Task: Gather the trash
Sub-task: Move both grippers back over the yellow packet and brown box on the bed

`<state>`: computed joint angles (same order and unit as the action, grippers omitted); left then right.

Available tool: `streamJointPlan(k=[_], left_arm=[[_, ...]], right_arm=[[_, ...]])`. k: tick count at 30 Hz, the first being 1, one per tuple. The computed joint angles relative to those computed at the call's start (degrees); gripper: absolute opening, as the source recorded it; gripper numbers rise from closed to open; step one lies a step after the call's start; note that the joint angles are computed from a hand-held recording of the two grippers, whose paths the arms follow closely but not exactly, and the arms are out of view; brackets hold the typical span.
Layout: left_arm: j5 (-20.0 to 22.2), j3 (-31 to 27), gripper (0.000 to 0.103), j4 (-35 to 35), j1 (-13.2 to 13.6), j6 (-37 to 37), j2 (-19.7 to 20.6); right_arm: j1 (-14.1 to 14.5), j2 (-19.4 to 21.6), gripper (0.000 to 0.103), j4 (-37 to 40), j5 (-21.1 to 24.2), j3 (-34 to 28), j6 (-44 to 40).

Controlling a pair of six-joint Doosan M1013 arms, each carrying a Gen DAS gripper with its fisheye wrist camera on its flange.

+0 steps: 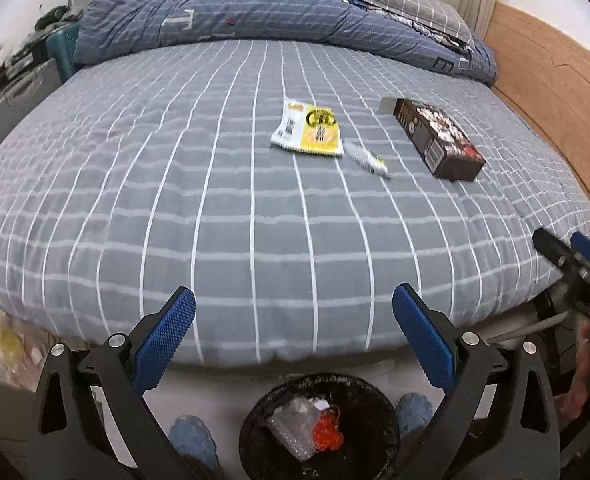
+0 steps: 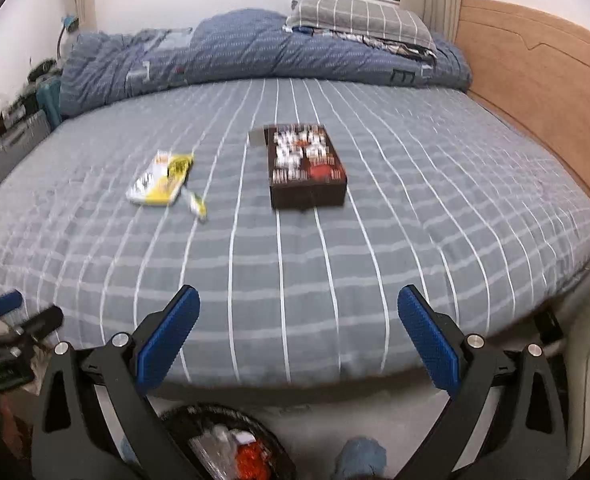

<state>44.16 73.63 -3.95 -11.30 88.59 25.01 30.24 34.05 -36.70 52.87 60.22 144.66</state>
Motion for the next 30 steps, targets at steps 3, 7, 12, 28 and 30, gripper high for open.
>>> streamJointPlan(k=[3, 7, 12, 28, 30], left_arm=[[0.1, -2.9, 0.097, 1.7, -0.3, -0.7, 1.5], [1.3, -7.8, 0.097, 3.0, -0.8, -0.6, 4.4], [3.8, -14.5, 0.097, 2.3, -1.4, 2.5, 8.5], [18.1, -40.9, 0.097, 3.2, -1.9, 2.2, 24.6], [20.5, -44.2, 0.097, 3.6, -1.8, 1.8, 26.7]], right_arm=[[-1.2, 0.2, 0.095, 1.2, -2.4, -1.4, -1.2], [-2.8, 1.8, 0.095, 2.2, -3.0, -5.5, -5.1], [-4.4, 5.4, 0.095, 5.9, -1.1, -12.0, -12.7], [-8.9, 20.3, 0.095, 19.4, 14.5, -37.7, -26.5], [-9.4, 23.4, 0.095, 21.1, 18.0, -43.6, -27.6]])
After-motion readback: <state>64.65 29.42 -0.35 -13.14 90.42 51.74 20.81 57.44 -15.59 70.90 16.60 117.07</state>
